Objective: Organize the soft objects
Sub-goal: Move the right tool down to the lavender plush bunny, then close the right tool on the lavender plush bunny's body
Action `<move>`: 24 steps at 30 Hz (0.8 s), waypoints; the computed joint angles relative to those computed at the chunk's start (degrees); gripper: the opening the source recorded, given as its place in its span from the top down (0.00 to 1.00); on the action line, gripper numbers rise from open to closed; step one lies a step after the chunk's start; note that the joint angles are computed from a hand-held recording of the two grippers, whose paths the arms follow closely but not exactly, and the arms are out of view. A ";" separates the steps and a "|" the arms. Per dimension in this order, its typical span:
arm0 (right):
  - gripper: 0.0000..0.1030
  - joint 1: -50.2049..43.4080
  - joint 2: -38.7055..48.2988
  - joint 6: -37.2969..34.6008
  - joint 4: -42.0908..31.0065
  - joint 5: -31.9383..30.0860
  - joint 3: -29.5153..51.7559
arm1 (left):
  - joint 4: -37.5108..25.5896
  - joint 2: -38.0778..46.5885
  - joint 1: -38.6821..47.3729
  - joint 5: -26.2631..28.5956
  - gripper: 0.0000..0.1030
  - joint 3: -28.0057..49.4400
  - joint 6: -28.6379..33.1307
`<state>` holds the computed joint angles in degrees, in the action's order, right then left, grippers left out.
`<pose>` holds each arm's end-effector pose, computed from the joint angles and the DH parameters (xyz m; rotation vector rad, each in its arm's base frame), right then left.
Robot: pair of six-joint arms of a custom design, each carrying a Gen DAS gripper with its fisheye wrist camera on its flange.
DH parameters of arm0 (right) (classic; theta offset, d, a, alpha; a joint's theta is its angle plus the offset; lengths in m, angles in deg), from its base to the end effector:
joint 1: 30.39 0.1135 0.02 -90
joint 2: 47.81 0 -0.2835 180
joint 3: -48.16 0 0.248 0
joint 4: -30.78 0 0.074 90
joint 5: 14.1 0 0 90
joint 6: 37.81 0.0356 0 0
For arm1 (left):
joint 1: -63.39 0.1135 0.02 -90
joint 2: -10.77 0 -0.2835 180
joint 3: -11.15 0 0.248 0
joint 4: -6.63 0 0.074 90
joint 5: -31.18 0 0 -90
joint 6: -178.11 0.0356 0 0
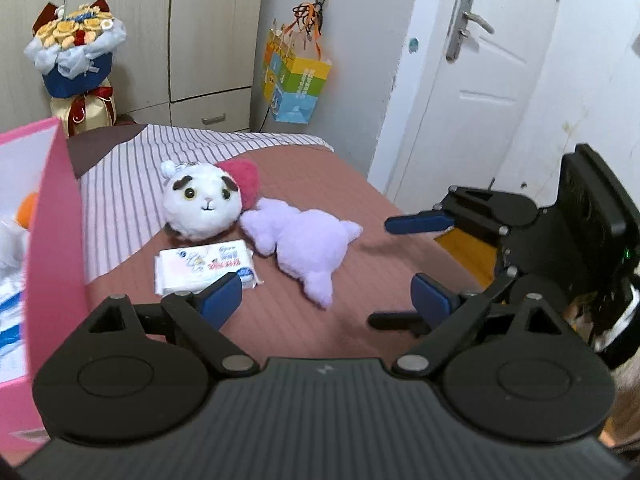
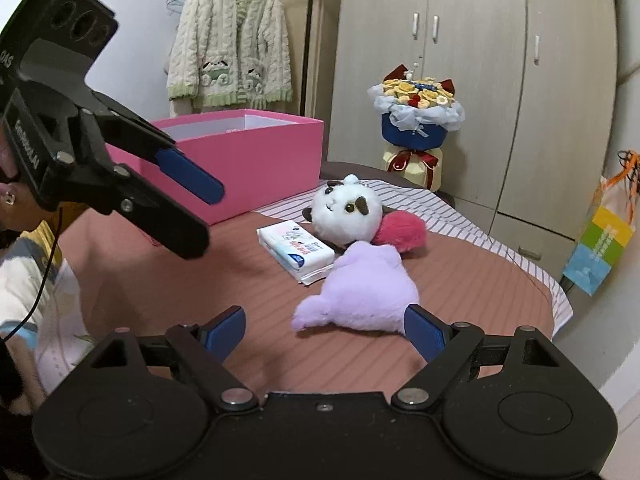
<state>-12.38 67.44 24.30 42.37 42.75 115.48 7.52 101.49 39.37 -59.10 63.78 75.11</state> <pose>0.3656 0.1393 0.1243 -1.1163 1.8208 0.5343 0.2796 -0.1244 0.1777 0.2126 2.2326 -0.3482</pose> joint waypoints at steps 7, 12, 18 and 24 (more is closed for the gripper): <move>0.13 0.70 6.41 -0.14 -1.70 -1.20 7.29 | 8.64 10.20 0.07 -2.39 0.15 3.27 -1.61; 0.13 0.35 9.36 -1.45 -1.08 -1.28 11.32 | 10.13 16.59 0.03 -3.10 0.24 8.31 -3.53; 0.12 0.64 12.77 -4.48 -10.97 -1.44 19.83 | 12.41 21.97 0.02 -6.82 0.33 10.91 -4.39; 0.07 0.43 16.06 -2.88 -19.01 -3.01 26.70 | 13.74 22.27 0.48 -4.28 0.41 9.93 -5.47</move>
<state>-11.94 83.50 21.42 23.36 39.74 142.18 21.26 123.76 39.84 -63.38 73.71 69.64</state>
